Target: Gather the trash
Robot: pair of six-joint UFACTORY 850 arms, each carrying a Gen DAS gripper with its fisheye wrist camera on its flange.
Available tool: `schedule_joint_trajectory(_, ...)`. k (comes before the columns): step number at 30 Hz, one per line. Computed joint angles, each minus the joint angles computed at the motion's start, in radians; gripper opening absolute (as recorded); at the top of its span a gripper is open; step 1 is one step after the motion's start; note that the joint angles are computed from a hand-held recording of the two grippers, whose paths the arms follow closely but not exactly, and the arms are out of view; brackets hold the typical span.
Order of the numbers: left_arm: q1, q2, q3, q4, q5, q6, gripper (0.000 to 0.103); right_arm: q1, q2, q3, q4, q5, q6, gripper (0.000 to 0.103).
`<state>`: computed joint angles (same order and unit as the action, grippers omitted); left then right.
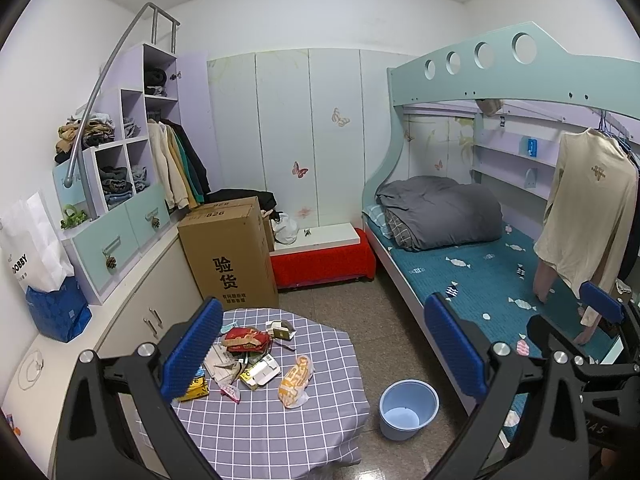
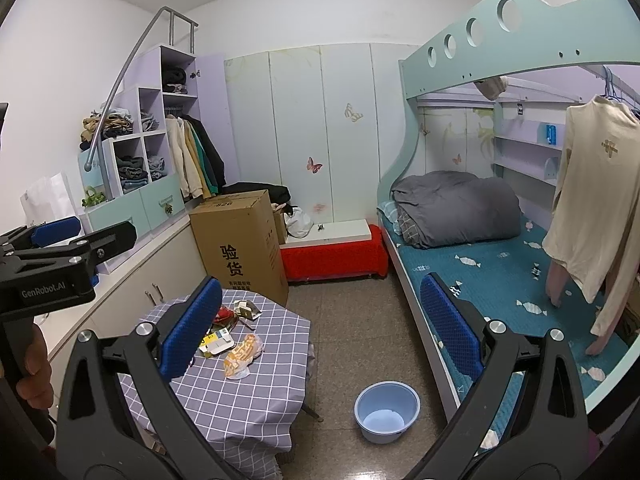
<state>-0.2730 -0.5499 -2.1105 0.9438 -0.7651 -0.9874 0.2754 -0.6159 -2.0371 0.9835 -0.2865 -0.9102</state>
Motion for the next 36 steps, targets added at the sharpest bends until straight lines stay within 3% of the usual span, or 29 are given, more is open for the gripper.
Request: schedule_joint_trajectory(36, 0.001, -0.050, -0.053, -0.031, 0.001, 0.037, 0.099, -0.008, -0.048, -0.053, -0.093, -0.026, 0.117, 0.097)
